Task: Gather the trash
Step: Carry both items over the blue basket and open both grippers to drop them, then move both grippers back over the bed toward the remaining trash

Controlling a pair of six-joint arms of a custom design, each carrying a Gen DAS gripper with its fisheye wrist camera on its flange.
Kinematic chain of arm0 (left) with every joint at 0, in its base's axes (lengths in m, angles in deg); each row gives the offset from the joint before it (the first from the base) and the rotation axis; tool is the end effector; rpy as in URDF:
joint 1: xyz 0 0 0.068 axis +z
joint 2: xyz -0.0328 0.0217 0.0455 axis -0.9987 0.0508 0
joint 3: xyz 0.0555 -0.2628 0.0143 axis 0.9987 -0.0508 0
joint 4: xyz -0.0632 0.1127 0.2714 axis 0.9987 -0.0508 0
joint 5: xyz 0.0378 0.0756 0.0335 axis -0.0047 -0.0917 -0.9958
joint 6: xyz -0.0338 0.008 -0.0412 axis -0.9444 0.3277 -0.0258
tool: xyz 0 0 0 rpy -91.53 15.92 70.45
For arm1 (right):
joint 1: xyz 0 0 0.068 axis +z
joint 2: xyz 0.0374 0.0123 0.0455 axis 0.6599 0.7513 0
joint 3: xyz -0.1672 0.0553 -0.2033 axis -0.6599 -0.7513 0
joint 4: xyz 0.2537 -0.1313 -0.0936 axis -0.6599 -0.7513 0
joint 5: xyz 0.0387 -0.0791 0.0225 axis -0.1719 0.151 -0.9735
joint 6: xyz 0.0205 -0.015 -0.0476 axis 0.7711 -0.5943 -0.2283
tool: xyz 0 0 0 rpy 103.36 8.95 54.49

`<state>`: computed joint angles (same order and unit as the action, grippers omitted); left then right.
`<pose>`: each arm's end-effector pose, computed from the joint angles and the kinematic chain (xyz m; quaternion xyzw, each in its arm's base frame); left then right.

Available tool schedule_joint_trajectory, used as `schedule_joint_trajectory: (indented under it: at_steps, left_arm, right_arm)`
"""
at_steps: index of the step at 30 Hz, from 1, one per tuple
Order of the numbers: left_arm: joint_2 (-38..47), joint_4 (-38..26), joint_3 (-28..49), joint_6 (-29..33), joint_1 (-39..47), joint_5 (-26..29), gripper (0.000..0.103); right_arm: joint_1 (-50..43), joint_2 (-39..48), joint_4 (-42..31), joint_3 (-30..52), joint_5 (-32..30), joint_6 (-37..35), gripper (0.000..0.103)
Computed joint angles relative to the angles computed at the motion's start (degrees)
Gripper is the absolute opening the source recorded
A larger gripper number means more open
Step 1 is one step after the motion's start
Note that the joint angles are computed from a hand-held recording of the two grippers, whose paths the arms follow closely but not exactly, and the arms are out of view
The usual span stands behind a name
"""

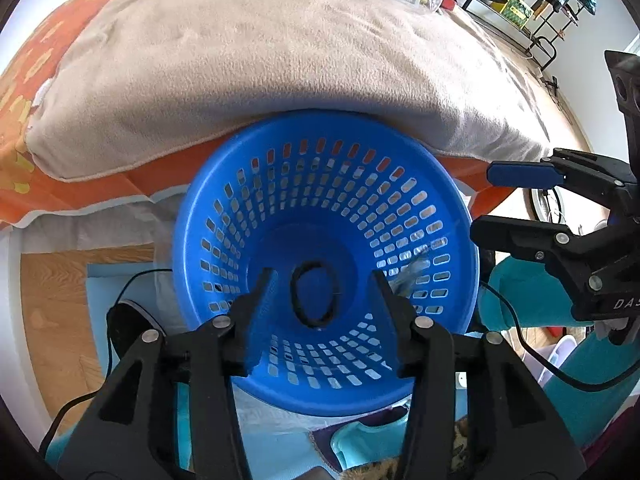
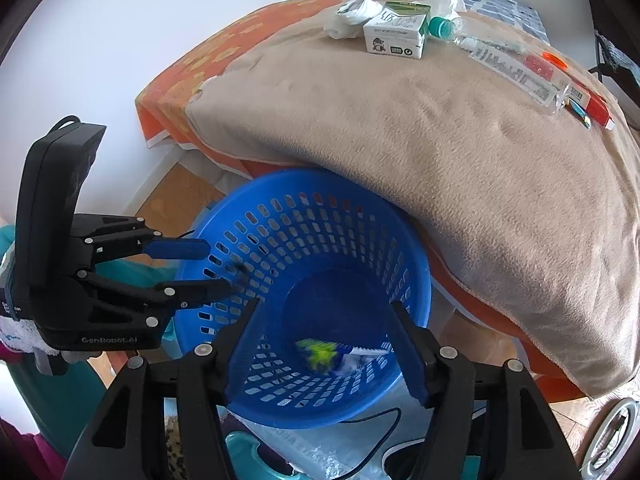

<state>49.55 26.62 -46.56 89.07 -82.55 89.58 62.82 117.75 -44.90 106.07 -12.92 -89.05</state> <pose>0.1494 0.0021 0.0783 0.0645 0.9797 -0.1192 0.1476 0.1873 0.0848 0.1024 -0.2814 0.9331 0.1592 0.1572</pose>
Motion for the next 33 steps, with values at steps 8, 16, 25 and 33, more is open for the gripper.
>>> schedule_joint_trajectory:
  at_steps: [8,16,25,33]
  left_arm:
    - [2.0,1.2,0.3,-0.7,0.3,-0.5,0.048]
    - [1.1,1.2,0.0,-0.7,0.8,-0.8,0.048]
    - [0.5,1.1,0.3,-1.1,1.0,-1.1,0.048]
    - [2.8,1.1,4.4,-1.5,2.4,-0.2,0.048]
  right_arm:
    - [-0.9,0.7,-0.1,0.5,0.0,0.1,0.066]
    - [-1.2,0.5,0.0,0.4,0.3,0.1,0.066]
    - [-1.3,-0.1,-0.6,1.4,2.9,-0.4,0.066]
    - [-4.2,-0.3,-1.1,3.5,3.4,-2.4,0.064]
